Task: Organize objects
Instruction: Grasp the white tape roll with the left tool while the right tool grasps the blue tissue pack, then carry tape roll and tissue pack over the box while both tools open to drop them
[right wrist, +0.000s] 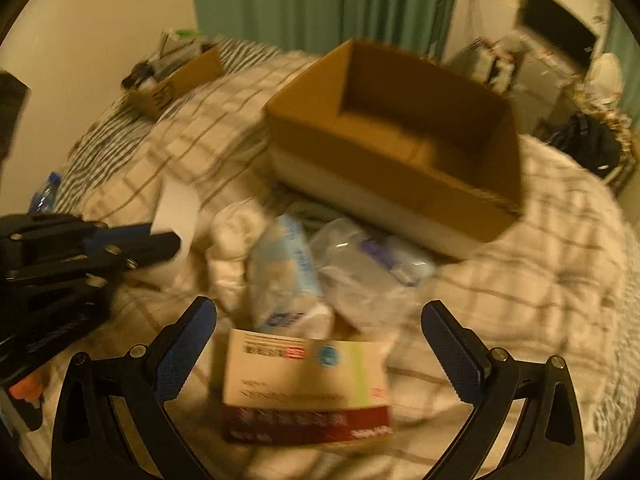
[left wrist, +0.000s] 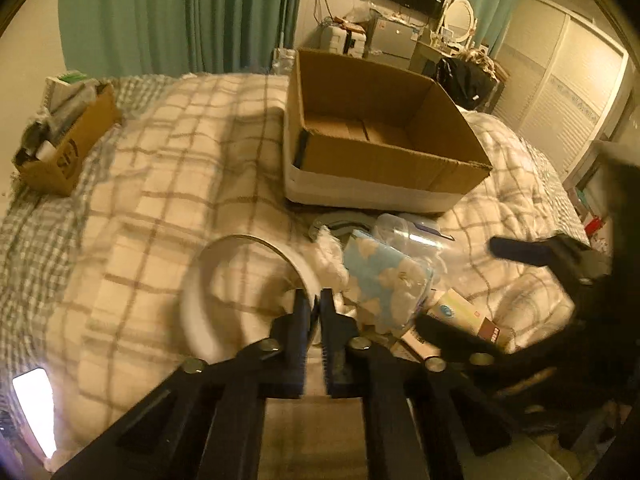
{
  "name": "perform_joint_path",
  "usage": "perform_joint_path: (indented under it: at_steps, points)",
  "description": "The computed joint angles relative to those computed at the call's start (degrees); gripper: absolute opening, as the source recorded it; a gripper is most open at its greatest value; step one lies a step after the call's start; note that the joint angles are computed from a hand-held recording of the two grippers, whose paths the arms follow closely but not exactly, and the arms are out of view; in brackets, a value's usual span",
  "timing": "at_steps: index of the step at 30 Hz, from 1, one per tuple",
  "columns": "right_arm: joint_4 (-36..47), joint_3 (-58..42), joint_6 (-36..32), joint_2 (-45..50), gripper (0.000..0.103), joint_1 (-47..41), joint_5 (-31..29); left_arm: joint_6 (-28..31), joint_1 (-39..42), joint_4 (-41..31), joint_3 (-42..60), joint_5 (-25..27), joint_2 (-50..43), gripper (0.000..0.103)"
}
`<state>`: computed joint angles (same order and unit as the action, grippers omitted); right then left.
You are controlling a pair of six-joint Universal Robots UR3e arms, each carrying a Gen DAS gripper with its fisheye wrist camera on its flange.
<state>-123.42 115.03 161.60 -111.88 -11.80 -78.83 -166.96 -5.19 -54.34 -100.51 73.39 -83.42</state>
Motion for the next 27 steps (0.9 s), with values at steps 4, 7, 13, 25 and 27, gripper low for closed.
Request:
perform_joint_path:
  at_steps: [4,7,13,25,27]
  points:
    - [-0.42,-2.55,0.8,6.81,0.065,2.01,0.74,0.86,1.75,-0.97,-0.69,0.09,2.05,0.003]
    - [0.77,-1.68,0.45,6.38,0.03,0.49,3.48,1.2,3.33,-2.36,-1.1,-0.79,3.29,0.003]
    - [3.06,0.95,-0.36,-1.96,0.023,-3.97,7.14,0.3,3.89,-4.06,-1.5,-1.64,5.54,0.003]
    - [14.82,-6.08,-6.49,-16.28,0.021,-14.0,11.11,-0.98,-0.1,-11.28,10.13,-2.67,4.11,0.003]
    - [17.07,-8.39,-8.19,-17.35,0.021,-16.23,12.32,-1.66,-1.64,-11.91,13.59,-1.61,2.3,0.003]
